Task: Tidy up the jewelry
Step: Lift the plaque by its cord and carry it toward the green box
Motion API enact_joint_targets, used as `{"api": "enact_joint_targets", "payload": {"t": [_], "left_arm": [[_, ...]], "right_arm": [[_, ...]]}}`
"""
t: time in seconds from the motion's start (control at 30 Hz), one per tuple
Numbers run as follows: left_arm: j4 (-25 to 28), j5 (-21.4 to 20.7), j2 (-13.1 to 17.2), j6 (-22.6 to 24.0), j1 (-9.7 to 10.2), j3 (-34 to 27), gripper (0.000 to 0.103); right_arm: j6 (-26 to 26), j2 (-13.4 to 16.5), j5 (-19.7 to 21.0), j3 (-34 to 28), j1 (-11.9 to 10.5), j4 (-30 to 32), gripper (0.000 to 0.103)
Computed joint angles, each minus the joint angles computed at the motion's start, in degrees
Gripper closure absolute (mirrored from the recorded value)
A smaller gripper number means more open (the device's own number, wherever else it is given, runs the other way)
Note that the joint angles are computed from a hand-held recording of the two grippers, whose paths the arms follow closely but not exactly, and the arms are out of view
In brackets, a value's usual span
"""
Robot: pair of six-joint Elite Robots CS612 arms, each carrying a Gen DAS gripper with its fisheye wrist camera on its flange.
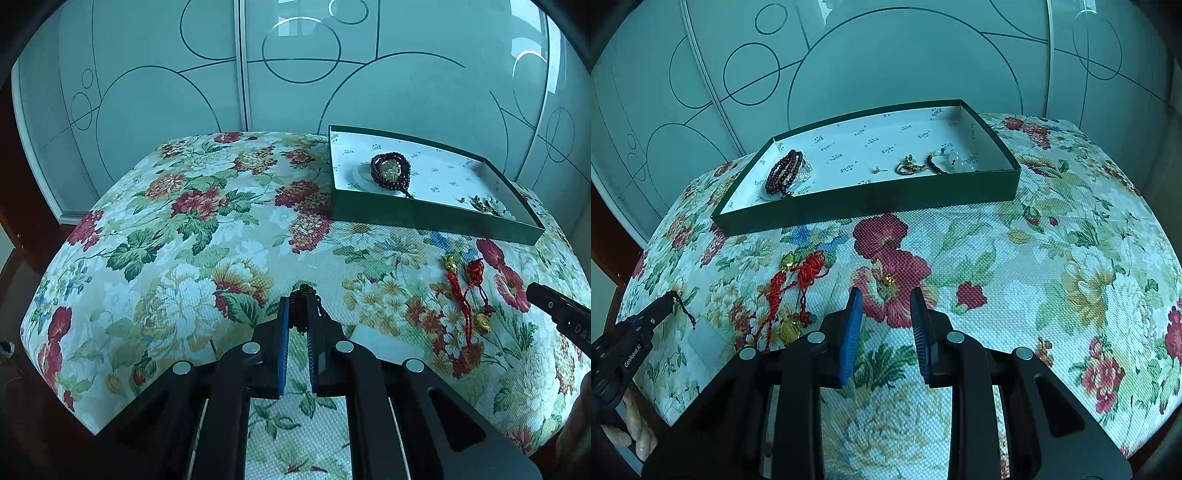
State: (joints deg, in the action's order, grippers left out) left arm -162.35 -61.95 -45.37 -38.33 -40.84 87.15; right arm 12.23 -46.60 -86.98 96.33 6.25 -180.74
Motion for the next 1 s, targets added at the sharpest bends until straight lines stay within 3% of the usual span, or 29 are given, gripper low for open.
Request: {"api": "enact_joint_targets", "payload": {"t": [0.43, 0.7, 1.0], "left_arm": [[-0.95, -2.67, 1.96, 2.08, 0.98, -2.73, 0.094], [-1.31, -3.57, 2.50, 2.90, 1.25, -3.47, 0.094], [-2.46, -3.32, 2.47, 4.14, 1.22, -3.70, 0.094]], "right_arm": [[-1.87, 2.62, -3.00, -3.83, 1.09, 2.40, 0.078], [-1.92, 2.86, -5.18, -3.86, 1.21, 1.76, 0.095], [-1.27, 2.59, -4.65, -2.82, 0.95, -0.40, 0.096]]}}
